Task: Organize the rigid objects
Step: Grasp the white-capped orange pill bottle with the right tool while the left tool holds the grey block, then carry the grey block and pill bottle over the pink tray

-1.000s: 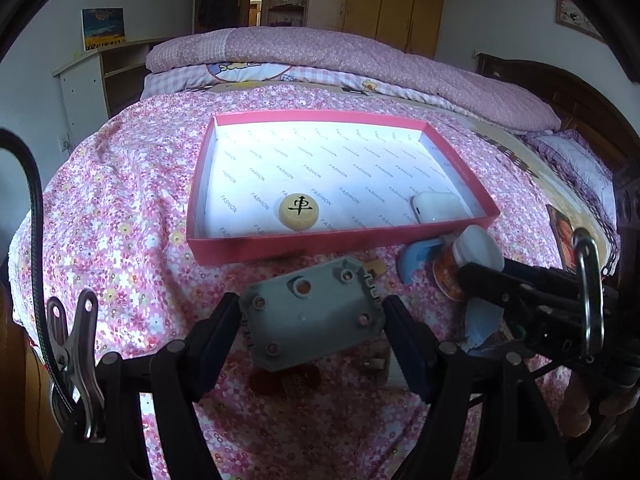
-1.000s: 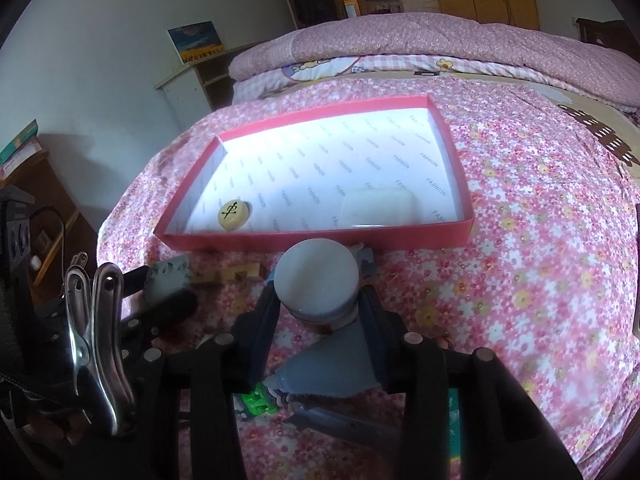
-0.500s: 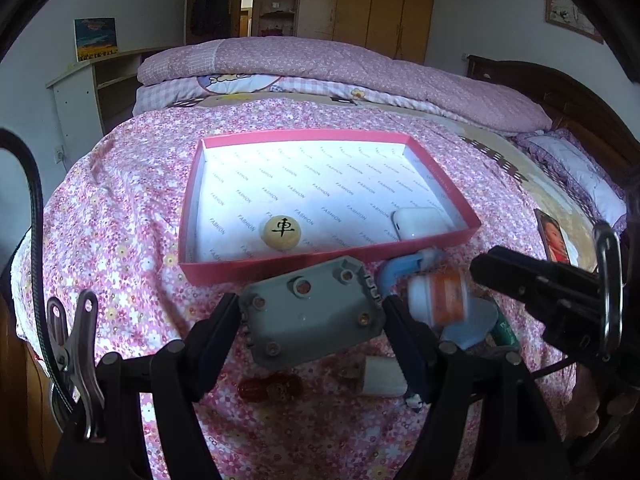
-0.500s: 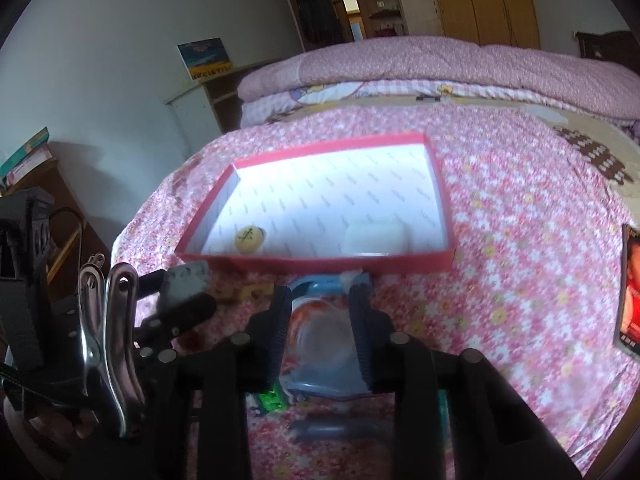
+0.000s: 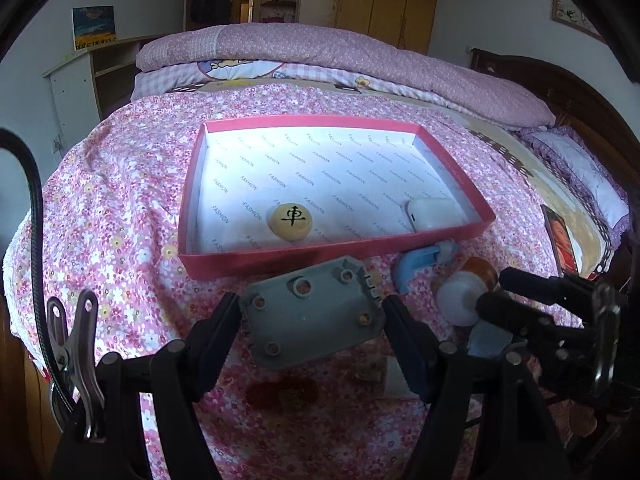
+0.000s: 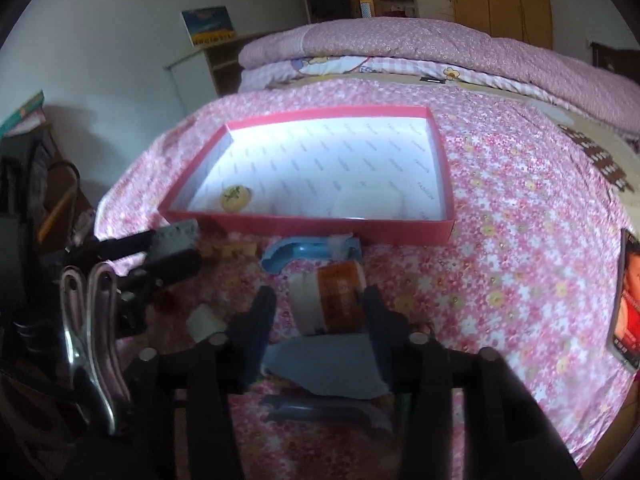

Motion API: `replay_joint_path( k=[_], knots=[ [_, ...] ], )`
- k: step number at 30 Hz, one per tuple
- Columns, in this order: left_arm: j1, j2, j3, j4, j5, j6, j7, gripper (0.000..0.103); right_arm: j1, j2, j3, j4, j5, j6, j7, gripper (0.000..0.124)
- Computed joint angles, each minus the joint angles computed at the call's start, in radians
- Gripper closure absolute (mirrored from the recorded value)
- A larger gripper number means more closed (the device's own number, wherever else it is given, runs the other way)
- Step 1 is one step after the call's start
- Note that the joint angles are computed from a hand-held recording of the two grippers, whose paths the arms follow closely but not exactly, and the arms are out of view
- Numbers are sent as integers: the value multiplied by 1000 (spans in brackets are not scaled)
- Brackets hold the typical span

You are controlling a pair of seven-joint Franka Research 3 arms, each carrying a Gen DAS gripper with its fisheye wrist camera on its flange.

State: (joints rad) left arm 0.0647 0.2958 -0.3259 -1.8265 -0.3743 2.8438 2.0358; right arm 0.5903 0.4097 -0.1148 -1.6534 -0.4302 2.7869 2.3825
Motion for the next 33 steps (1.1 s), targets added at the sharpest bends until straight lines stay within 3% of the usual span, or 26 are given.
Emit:
replay_joint_path(
  k=[6, 14, 25, 33],
  knots=[
    [25, 27, -24, 37, -33, -22, 64, 27, -15, 65, 22, 98, 44, -115, -53, 71],
    [22, 53, -29, 85, -40, -48, 106, 27, -19, 81, 17, 120, 89, -105, -57, 75],
    [-10, 45, -4, 88, 3, -41, 21, 27, -16, 23, -9, 25, 78, 58, -25, 76],
    [-21, 64, 6, 144, 48, -51, -28, 27, -18, 26, -24, 43, 100, 109, -47, 76]
  ],
)
